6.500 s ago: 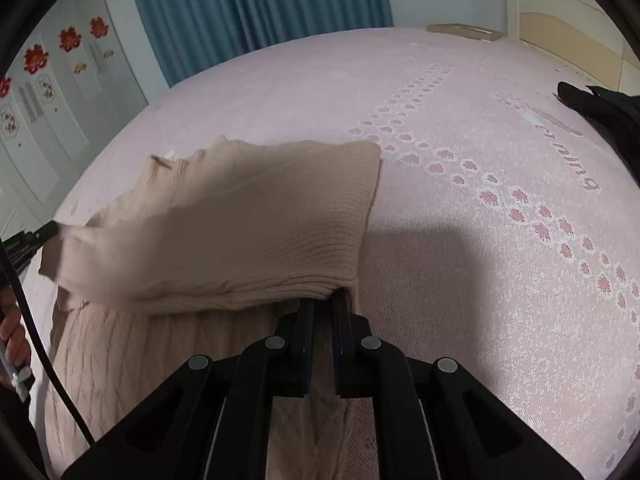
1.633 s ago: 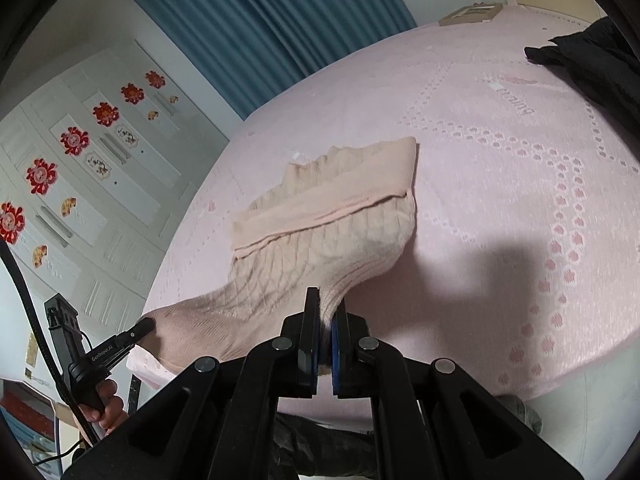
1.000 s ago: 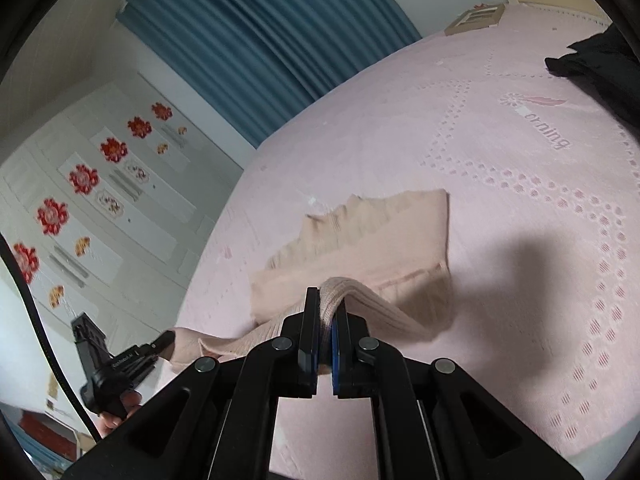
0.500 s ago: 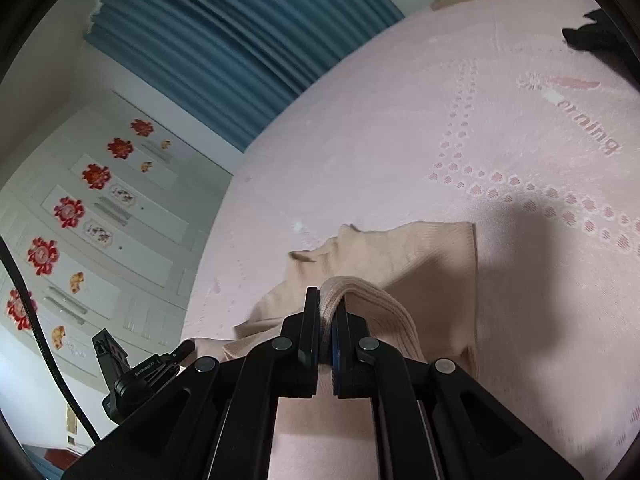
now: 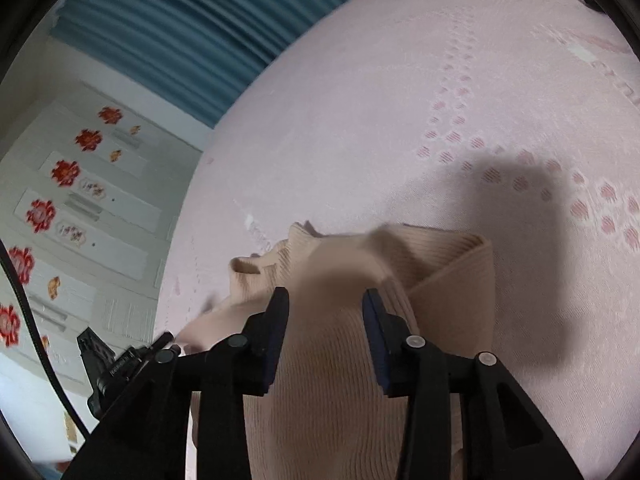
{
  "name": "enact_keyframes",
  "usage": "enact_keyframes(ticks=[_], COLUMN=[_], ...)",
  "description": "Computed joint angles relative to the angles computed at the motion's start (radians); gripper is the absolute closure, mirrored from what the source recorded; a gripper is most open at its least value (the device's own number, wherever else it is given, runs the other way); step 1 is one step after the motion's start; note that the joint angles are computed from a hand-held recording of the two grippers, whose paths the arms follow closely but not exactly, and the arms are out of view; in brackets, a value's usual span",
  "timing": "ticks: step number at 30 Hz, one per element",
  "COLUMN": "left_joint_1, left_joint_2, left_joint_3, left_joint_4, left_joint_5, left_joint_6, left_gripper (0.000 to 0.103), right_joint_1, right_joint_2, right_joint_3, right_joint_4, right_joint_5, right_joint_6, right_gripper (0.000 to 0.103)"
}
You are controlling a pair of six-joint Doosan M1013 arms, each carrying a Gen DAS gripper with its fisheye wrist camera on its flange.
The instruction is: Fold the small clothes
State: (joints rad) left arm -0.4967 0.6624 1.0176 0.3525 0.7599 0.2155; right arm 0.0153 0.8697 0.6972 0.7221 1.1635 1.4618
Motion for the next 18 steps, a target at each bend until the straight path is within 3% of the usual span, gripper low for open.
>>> enact_keyframes(ticks=[3, 8, 12, 18], left_joint_1=[-0.008, -0.020, -0.052, -0.107], left_joint_2=[-0.004, -0.028, -0.051, -0.116], left_joint_3=[0.005, 0.050, 0.075, 0.169], left_joint_4=[0.013, -0.014, 0.017, 0.049], left_joint_5=[0.024, 0.000, 0.050, 0.064], left_joint_6=[0.047, 0.094, 0.115, 0.108], left_gripper=[0.050, 0.050, 0.050, 0.040], right_joint_1=[0.006, -0.001, -0.005, -0.013], right_joint_2=[-0.030, -0.099, -0.170, -0.277], right_joint_3=[0.048, 0.176, 0.281, 0.429], right_joint_4=[-0.072, -0.129, -0.172, -0.202], right_joint_5=[-0.037, -0.074, -0.100, -0.116], right_joint_6=[-0.034, -0.091, -0.157, -0.263], right_gripper=[0.064, 0.064, 0.064, 0.063])
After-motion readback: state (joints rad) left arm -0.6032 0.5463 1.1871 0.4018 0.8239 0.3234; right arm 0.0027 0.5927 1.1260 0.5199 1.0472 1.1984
